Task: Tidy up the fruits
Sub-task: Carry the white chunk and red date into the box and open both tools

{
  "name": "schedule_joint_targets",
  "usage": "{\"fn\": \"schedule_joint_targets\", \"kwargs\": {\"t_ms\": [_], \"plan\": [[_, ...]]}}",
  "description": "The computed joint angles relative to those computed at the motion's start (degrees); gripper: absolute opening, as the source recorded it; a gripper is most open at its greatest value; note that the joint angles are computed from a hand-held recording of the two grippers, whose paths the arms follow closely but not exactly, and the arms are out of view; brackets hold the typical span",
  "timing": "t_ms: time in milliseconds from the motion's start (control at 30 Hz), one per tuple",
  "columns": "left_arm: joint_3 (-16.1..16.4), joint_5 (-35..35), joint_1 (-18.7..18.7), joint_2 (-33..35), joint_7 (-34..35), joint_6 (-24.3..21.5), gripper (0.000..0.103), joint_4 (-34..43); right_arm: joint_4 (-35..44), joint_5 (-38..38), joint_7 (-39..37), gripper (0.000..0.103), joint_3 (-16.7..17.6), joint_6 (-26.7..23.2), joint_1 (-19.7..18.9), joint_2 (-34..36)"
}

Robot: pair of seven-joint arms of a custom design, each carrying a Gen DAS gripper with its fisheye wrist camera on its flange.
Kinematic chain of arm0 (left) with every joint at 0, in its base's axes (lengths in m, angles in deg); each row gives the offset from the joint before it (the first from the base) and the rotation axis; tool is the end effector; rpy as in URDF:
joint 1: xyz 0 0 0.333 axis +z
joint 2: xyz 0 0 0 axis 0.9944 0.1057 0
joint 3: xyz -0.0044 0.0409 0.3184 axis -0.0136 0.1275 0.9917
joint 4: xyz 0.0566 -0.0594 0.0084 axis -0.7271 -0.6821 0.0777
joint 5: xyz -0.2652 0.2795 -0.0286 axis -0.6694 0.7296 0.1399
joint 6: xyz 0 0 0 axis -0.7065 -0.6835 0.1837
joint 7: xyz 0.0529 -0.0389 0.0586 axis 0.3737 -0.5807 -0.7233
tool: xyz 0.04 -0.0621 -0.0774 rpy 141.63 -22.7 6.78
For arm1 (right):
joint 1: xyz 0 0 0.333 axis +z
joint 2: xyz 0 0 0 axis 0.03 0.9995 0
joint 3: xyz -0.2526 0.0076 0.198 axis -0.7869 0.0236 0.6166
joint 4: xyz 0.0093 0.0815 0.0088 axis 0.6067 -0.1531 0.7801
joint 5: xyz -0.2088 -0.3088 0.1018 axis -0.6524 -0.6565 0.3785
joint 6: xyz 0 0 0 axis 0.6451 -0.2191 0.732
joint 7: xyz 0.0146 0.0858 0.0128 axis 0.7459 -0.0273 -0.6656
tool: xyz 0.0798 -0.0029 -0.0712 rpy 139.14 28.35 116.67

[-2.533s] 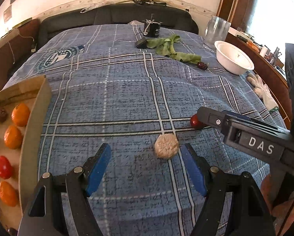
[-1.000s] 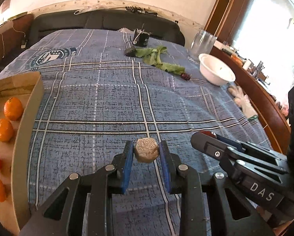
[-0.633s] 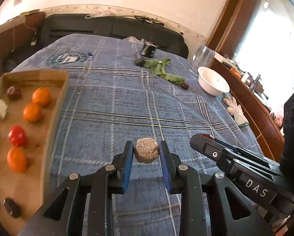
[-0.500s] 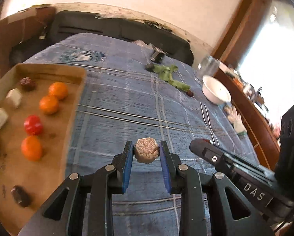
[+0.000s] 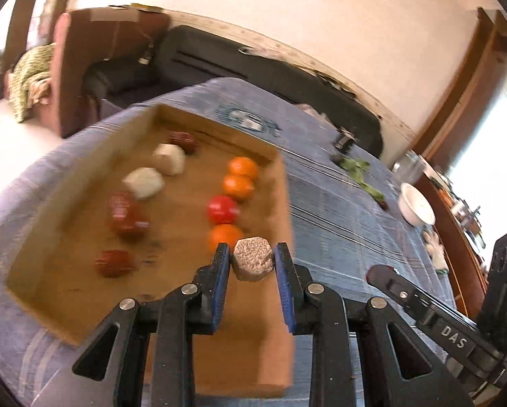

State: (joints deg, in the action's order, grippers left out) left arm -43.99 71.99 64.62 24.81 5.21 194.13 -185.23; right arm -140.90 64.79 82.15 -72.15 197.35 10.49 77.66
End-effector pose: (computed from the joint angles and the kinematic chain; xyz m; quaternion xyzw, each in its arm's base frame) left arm 0.5621 -0.3055 0.3837 -0.7975 0.4186 -0.3676 0.2315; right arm 0.6704 0.1840 0.3863 -0.7743 0.4740 -0.0415 0.4172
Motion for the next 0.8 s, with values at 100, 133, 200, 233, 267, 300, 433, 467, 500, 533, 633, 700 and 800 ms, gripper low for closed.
{"fn": "schedule_joint_targets", "kwargs": {"t_ms": [100, 133, 200, 233, 267, 300, 433, 467, 500, 533, 633, 700, 800], "plan": [[0.1, 1.0, 0.2, -3.1, -2.4, -1.8, 0.026, -3.9, -0.5, 0.2, -1.1, 0.028, 0.6, 0.0, 0.5, -0.3], [0.0, 1.3, 0.5, -4.1, -3.3, -2.2, 0.026, -5.2, -0.7, 0.2, -1.5, 0.028, 0.7, 0.0, 0.7, -0.4], [-0.5, 1.4, 1.3, -5.7, -4.2, -3.0, 0.026, -7.3, -1.0, 0.2, -1.9, 0.028, 0.9, -0.3, 1.2, -0.6], [-0.8, 1.1, 1.7, -6.6, -4.6, -3.5, 0.026, -8.5, -1.1, 0.1, -2.3, 0.028, 1.1, -0.5, 1.5, -0.7], [-1.1, 0.9, 2.1, -7.2, -4.8, -3.9, 0.026, -9.3, -1.5, 0.2, -2.6, 0.028, 1.2, -0.6, 1.7, -0.9], [-1.4, 0.7, 2.4, -7.4, -4.8, -4.4, 0.026, -9.6, -1.6, 0.1, -2.8, 0.028, 1.2, -0.9, 2.0, -1.0], [-2.4, -1.2, 3.5, -9.2, -4.0, -6.4, 0.026, -12.2, -2.1, -0.9, -3.1, 0.028, 1.2, -1.9, 3.3, -1.1], [-2.6, -2.2, 3.7, -9.5, -3.0, -7.2, 0.026, -12.6, -2.2, -1.2, -3.2, 0.028, 1.2, -2.2, 3.6, -1.1], [-2.9, -3.0, 3.8, -9.6, -2.1, -8.0, 0.026, -12.8, -2.2, -1.7, -3.1, 0.028, 1.2, -2.8, 3.9, -1.0], [-3.1, -4.0, 3.9, -9.8, -0.9, -9.1, 0.026, -13.0, -2.3, -1.9, -3.2, 0.028, 1.2, -3.2, 4.1, -1.0], [-3.7, -6.0, 3.8, -9.7, 1.7, -11.7, 0.026, -13.0, -2.3, -3.0, -2.9, 0.028, 1.3, -5.2, 4.7, -0.8], [-3.9, -7.2, 3.6, -9.6, 3.4, -13.2, 0.026, -12.9, -2.5, -3.4, -3.1, 0.028, 1.3, -5.6, 5.2, -0.8], [-4.0, -8.6, 3.5, -9.0, 5.4, -14.5, 0.026, -12.5, -2.1, -4.8, -2.8, 0.028, 1.3, -6.0, 6.3, -0.3]]}}
